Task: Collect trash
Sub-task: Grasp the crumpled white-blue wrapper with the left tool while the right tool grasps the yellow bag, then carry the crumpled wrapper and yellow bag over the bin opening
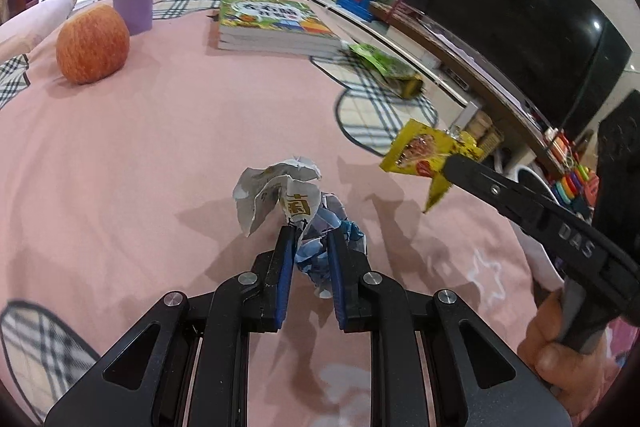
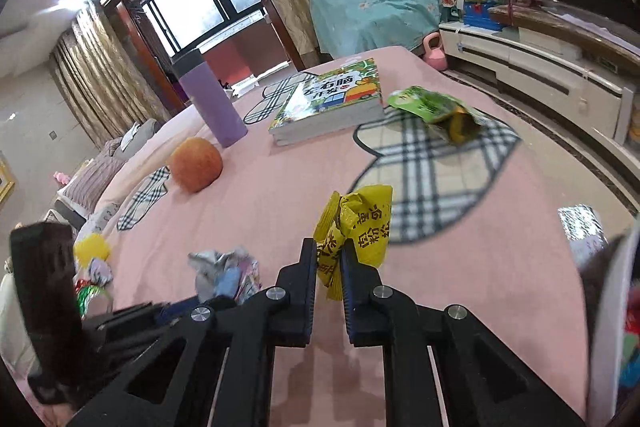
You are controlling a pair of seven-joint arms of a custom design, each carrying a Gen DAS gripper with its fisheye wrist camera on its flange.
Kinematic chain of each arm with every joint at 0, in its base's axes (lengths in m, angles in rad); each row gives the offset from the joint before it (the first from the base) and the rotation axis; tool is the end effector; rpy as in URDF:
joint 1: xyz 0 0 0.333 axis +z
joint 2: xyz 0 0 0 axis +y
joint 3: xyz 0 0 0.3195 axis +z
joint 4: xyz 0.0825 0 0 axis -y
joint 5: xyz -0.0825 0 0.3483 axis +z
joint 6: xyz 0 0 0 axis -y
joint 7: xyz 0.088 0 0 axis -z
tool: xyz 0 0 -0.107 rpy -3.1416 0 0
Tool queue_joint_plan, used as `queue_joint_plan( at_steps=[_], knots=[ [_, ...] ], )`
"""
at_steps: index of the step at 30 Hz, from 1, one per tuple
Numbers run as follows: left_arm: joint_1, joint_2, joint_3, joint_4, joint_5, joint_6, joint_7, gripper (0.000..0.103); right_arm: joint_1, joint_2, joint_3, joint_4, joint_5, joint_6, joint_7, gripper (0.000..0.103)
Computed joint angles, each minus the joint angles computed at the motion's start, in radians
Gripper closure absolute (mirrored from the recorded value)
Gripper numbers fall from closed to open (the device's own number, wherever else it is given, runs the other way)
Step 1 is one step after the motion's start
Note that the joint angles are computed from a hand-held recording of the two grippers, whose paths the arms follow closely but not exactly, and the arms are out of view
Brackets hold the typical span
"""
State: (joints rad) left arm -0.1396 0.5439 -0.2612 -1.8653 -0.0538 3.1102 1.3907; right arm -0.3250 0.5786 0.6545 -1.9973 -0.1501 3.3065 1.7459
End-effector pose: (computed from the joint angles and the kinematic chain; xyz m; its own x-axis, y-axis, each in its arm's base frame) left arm 0.6246 -0.2318 0.3442 -0.1740 -0.9435 0.2820 -0.7981 -0.0326 -0.6017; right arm 0.6162 0.1648 0.3524 0.2264 -0.9022 -0.3671 -0.7212 0.0980 -0.6857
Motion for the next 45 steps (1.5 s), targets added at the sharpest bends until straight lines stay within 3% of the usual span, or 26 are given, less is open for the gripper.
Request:
queue_joint_plan(
  at_steps=[2, 18, 30, 45],
  knots=[
    [0.002, -0.009, -0.014, -0.018, 0.001, 0.006, 0.006, 0.087, -0.026, -0.034, 0.010, -0.057, -0.004, 0.027, 0.012, 0.091],
    [-0.034, -0.081, -0.066, -0.101, 0.010, 0.035, 0.037, 0.087, -0.035, -0.278, -0.109, -0.359, -0.155, 0.206, 0.262, 0.091],
    [-0.097, -0.098, -0.049, -0.096, 0.032, 0.029, 0.040, 0.087, 0.029, -0.397, -0.263, -0.483, -0.257, 0.298, 0.412, 0.091],
    [-0.201, -0.061, -0.005, 0.009, 0.085, -0.027, 0.035, 0.087, 0.142, -0.480, -0.490, -0.575, -0.304, 0.375, 0.476, 0.091]
  ],
)
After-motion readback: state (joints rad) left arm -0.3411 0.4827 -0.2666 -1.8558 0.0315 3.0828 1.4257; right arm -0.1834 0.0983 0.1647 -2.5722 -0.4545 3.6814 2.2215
